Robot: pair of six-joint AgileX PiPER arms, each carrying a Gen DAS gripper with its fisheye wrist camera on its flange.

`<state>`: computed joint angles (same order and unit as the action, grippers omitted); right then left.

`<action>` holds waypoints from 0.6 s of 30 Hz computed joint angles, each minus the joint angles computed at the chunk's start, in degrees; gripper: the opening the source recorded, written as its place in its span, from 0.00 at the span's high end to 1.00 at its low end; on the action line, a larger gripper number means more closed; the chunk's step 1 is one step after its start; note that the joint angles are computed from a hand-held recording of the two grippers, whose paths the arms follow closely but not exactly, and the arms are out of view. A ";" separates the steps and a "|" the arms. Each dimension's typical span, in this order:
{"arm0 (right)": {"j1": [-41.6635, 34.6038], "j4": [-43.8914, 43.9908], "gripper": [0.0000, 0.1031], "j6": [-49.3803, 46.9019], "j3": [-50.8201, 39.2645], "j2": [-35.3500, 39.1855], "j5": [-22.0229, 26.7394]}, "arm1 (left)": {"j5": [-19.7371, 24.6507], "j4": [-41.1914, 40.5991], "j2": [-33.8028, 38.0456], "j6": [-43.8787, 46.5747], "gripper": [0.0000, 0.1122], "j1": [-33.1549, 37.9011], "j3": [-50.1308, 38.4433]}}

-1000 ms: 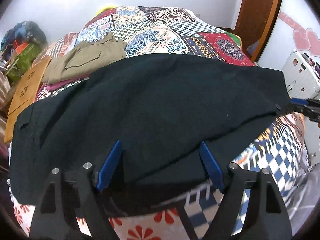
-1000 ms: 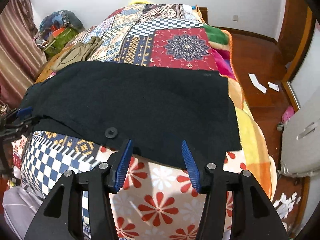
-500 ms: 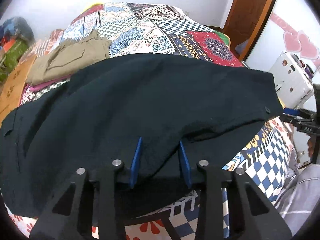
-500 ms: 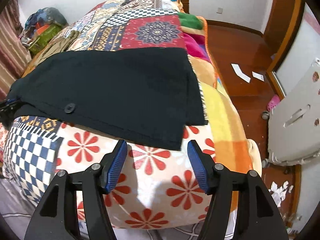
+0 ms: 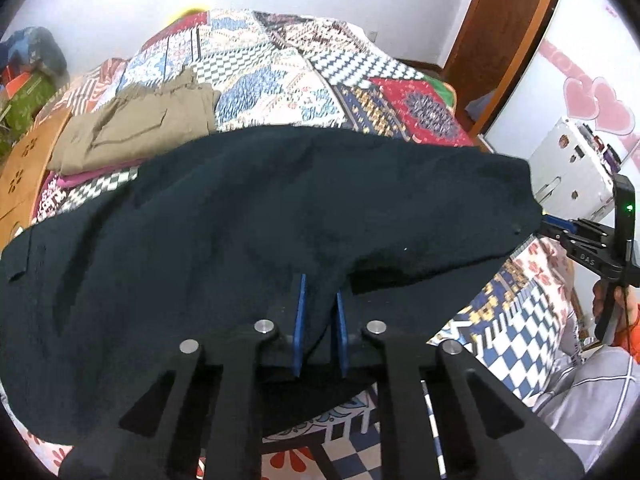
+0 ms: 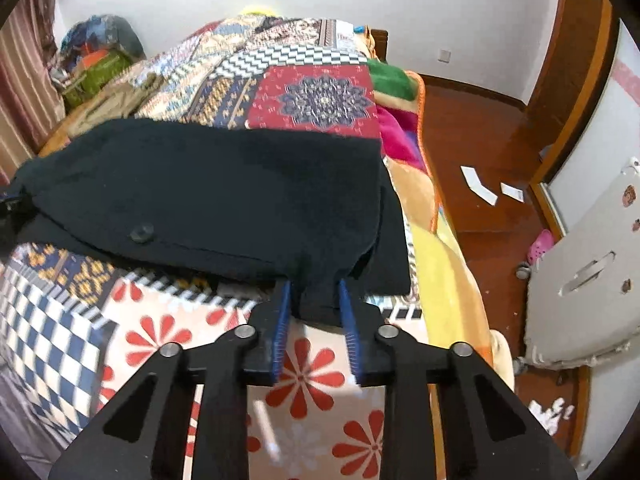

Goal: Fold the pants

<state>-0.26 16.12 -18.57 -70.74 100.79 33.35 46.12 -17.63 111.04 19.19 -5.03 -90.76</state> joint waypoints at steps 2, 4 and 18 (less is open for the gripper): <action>0.08 -0.24 0.83 0.14 -0.96 0.18 -0.02 | 0.14 -0.08 -0.52 0.27 0.93 -0.35 -0.55; 0.69 -2.28 0.84 1.94 -2.28 0.66 -0.49 | 0.81 0.50 -0.81 0.53 0.94 -1.03 -1.57; 0.60 -9.74 0.87 8.18 -6.27 2.41 -3.13 | 1.87 -0.13 -0.84 1.50 0.93 -3.09 1.32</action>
<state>0.34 6.38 -10.39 -77.01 103.20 30.22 47.99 -17.76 110.20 20.69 -8.11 -89.44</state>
